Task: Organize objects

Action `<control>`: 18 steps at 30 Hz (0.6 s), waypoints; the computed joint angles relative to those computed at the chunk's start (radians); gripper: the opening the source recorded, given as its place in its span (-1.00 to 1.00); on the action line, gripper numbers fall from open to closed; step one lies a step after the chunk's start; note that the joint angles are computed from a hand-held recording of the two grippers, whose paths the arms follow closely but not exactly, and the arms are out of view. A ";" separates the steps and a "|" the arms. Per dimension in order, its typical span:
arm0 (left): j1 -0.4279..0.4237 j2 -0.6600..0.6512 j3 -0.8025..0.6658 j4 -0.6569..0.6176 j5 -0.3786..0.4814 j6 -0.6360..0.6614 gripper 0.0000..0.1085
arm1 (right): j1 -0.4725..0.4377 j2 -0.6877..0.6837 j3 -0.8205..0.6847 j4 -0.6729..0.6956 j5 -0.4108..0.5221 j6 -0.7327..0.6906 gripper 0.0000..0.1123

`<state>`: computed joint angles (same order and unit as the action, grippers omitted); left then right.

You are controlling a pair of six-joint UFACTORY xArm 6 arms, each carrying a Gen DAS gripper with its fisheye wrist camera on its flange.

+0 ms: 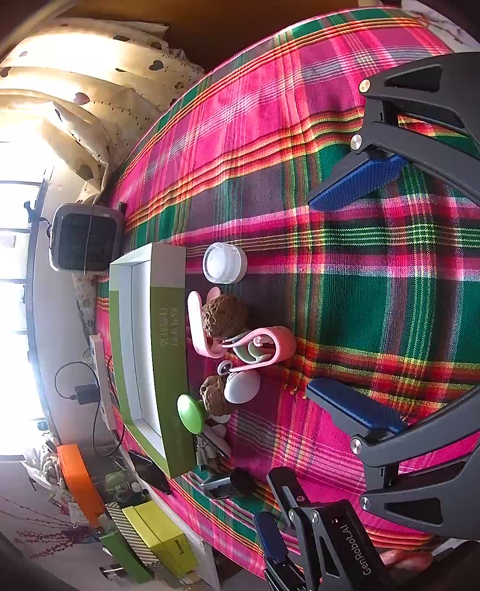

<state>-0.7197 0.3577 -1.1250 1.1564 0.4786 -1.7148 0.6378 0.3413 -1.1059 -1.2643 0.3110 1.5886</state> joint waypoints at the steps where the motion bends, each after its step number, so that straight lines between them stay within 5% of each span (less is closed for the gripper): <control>1: 0.001 -0.001 0.001 -0.002 -0.001 0.003 0.28 | 0.001 -0.001 0.002 0.000 0.000 0.000 0.64; 18: 0.009 -0.009 0.009 0.013 -0.023 0.005 0.27 | 0.002 -0.003 0.002 -0.013 0.001 0.012 0.64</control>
